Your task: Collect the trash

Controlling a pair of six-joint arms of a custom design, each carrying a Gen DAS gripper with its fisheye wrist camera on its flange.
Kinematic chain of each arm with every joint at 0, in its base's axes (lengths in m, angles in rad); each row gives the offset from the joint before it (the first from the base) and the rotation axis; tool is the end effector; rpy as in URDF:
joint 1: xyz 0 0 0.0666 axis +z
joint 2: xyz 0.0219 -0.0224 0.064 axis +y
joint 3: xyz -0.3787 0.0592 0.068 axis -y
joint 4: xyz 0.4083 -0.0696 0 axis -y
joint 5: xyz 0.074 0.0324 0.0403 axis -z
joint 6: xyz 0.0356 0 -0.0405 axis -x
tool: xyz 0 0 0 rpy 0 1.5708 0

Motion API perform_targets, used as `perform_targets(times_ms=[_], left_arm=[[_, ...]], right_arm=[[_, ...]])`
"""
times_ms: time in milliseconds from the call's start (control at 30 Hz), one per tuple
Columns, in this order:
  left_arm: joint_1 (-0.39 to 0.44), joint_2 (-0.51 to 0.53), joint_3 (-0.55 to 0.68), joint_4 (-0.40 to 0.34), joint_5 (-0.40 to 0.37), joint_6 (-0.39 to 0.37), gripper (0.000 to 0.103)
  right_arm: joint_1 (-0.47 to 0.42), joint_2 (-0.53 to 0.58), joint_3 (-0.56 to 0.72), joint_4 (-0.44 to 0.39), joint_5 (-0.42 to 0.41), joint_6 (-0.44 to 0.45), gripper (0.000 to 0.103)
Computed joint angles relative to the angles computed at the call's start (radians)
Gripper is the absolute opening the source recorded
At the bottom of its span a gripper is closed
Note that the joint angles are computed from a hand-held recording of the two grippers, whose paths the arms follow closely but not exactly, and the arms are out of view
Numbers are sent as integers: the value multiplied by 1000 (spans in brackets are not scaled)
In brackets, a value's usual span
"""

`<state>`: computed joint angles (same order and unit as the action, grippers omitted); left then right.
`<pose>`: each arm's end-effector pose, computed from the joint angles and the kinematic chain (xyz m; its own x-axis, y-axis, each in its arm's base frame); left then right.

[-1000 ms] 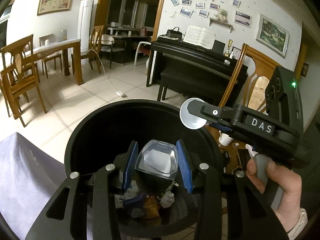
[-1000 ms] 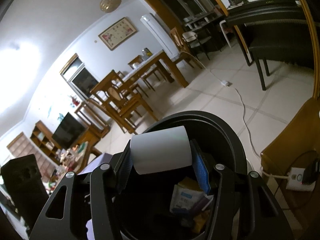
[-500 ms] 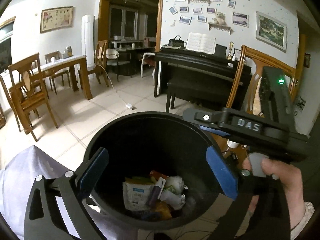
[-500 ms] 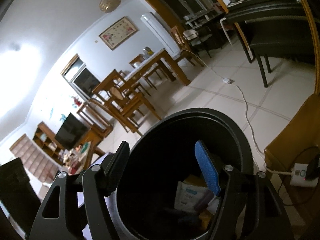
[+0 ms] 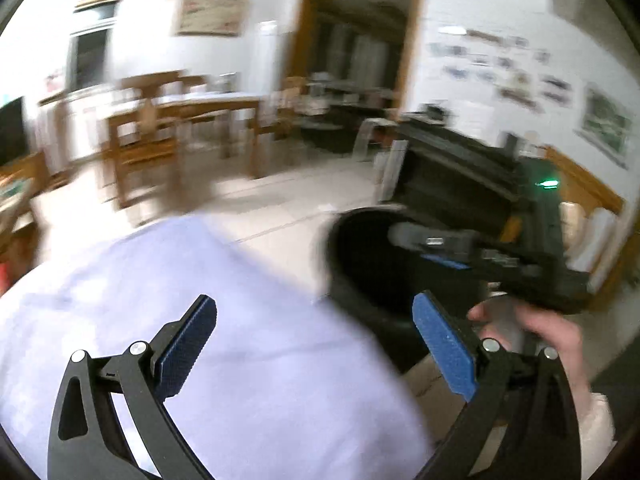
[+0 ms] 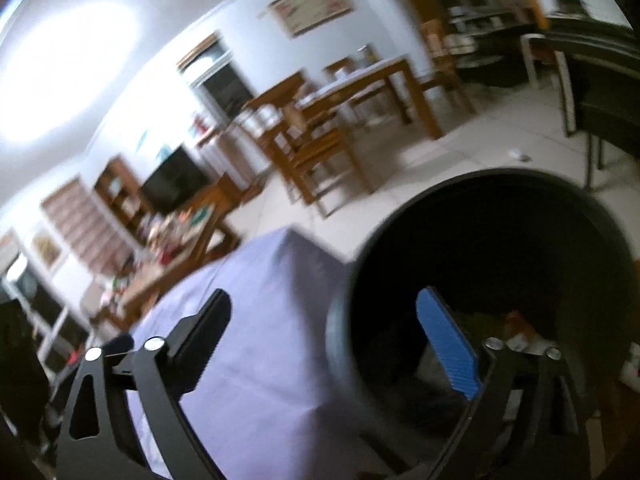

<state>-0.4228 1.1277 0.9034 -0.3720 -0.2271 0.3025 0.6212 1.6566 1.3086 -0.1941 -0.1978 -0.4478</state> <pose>0.3760 -0.1608 0.3499 -0.5574 -0.0675 -0.8275 0.0669 0.9898 -0.1258 0.4834 0.3541 0.3065 -0.6845 0.0321 -0.7283 -0.4561 0.7604 0.4623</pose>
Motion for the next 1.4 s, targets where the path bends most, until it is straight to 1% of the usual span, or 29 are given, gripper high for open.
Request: perform_targets(times_ms=[33, 67, 167, 200, 267, 367, 400, 467, 533, 633, 700, 767, 867, 933, 1000, 1033, 1167, 1300, 1400], left_arm=[[14, -48, -32, -49, -73, 29, 98], [23, -85, -58, -82, -129, 44, 98], [47, -186, -127, -148, -260, 72, 98], [62, -233, -158, -171, -298, 89, 98], [90, -306, -198, -217, -350, 133, 98], [125, -371, -232, -285, -427, 193, 98], [137, -394, -245, -295, -437, 205, 98], [165, -435, -271, -293, -425, 205, 98], [197, -471, -294, -293, -410, 209, 98], [230, -517, -323, -295, -410, 221, 98], [259, -549, -341, -301, -394, 225, 98], [279, -546, -343, -294, -383, 224, 98], [279, -551, -352, -282, -389, 213, 98], [270, -544, -357, -279, -391, 223, 98], [277, -550, -357, -291, -375, 229, 98], [282, -558, -359, -291, -373, 230, 98], [290, -575, -366, -298, -373, 249, 98], [302, -562, -361, -311, -359, 255, 98], [293, -562, -360, -322, -375, 264, 98]], right_arm=[[21, 8, 15, -16, -7, 12, 96], [61, 25, 40, -36, -19, 39, 96], [155, 67, 100, -83, -26, 123, 98], [193, 84, 124, -99, -23, 154, 97], [248, 109, 159, -105, -11, 183, 98], [314, 153, 220, -88, -1, 179, 98], [328, 165, 236, -83, 14, 177, 98], [358, 182, 262, -65, 62, 186, 98], [380, 194, 268, -31, 110, 207, 98], [407, 226, 288, 28, 177, 230, 98], [425, 239, 289, 66, 226, 262, 98], [430, 245, 287, 93, 249, 296, 98], [425, 247, 279, 117, 233, 318, 98], [428, 247, 276, 102, 235, 316, 98], [429, 262, 299, 66, 224, 316, 98], [422, 253, 279, 71, 211, 320, 98], [421, 254, 274, 68, 198, 330, 98], [420, 260, 281, 51, 184, 325, 98], [419, 262, 283, 47, 178, 328, 98]])
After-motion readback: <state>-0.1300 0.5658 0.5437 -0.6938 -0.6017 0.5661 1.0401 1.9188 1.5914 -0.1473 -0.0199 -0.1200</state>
